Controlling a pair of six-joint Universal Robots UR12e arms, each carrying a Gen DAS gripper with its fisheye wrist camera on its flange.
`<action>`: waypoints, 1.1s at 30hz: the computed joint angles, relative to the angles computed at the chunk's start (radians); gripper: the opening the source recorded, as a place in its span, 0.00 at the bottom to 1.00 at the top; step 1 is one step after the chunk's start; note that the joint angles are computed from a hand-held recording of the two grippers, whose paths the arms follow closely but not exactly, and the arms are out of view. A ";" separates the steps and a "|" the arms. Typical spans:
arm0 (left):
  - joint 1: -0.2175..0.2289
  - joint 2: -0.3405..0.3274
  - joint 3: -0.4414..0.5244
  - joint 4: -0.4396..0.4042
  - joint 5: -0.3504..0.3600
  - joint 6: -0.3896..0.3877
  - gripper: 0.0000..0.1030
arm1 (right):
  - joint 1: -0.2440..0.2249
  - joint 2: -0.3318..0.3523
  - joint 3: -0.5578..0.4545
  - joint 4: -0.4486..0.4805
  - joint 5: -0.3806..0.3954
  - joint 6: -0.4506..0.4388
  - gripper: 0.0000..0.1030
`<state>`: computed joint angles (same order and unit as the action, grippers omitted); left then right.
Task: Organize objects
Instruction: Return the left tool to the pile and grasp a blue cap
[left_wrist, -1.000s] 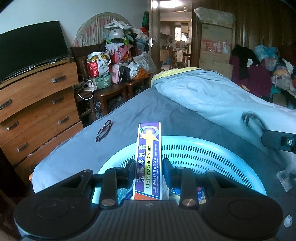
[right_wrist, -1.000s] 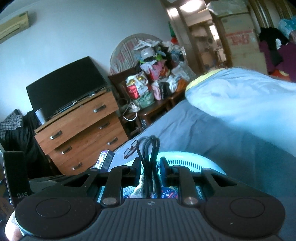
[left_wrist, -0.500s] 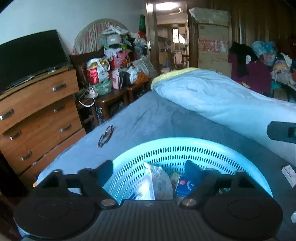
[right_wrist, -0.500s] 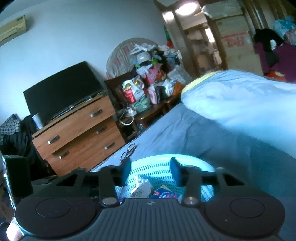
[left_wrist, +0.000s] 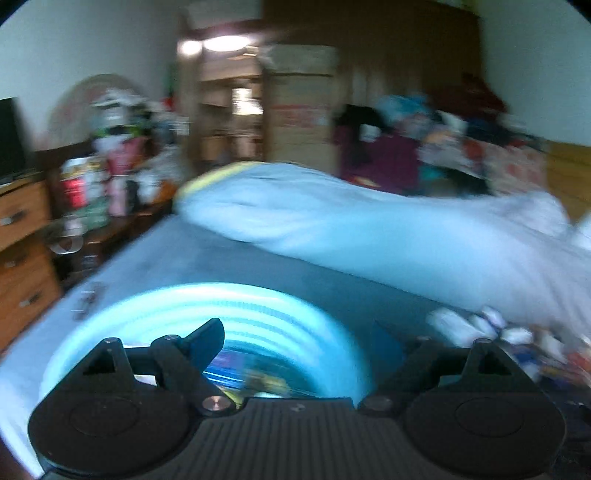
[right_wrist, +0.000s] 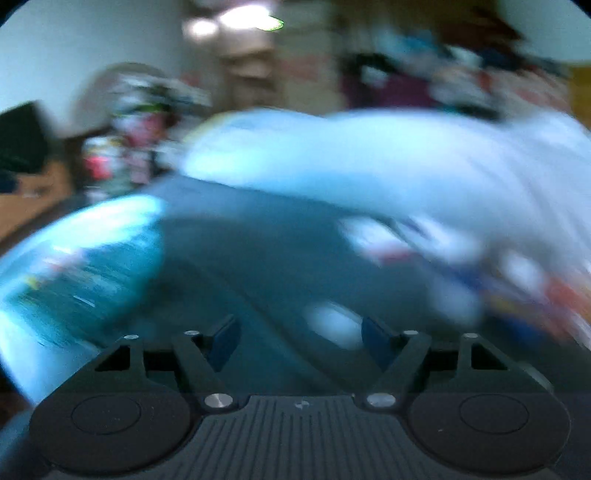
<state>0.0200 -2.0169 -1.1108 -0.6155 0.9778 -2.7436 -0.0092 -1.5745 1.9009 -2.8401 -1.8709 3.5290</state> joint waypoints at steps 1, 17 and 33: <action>-0.009 0.014 -0.028 -0.004 -0.016 0.030 0.85 | -0.008 -0.021 0.030 0.019 -0.047 0.023 0.68; -0.106 0.093 -0.174 -0.154 0.013 0.278 0.85 | -0.109 -0.041 0.134 0.069 -0.190 0.121 0.57; -0.130 0.098 -0.196 -0.201 0.040 0.343 0.85 | -0.105 -0.043 0.165 -0.071 -0.187 -0.013 0.52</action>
<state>-0.1096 -1.9192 -1.3071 -0.8165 1.0182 -2.4010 -0.1138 -1.6177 2.0661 -2.9108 -2.0583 3.5163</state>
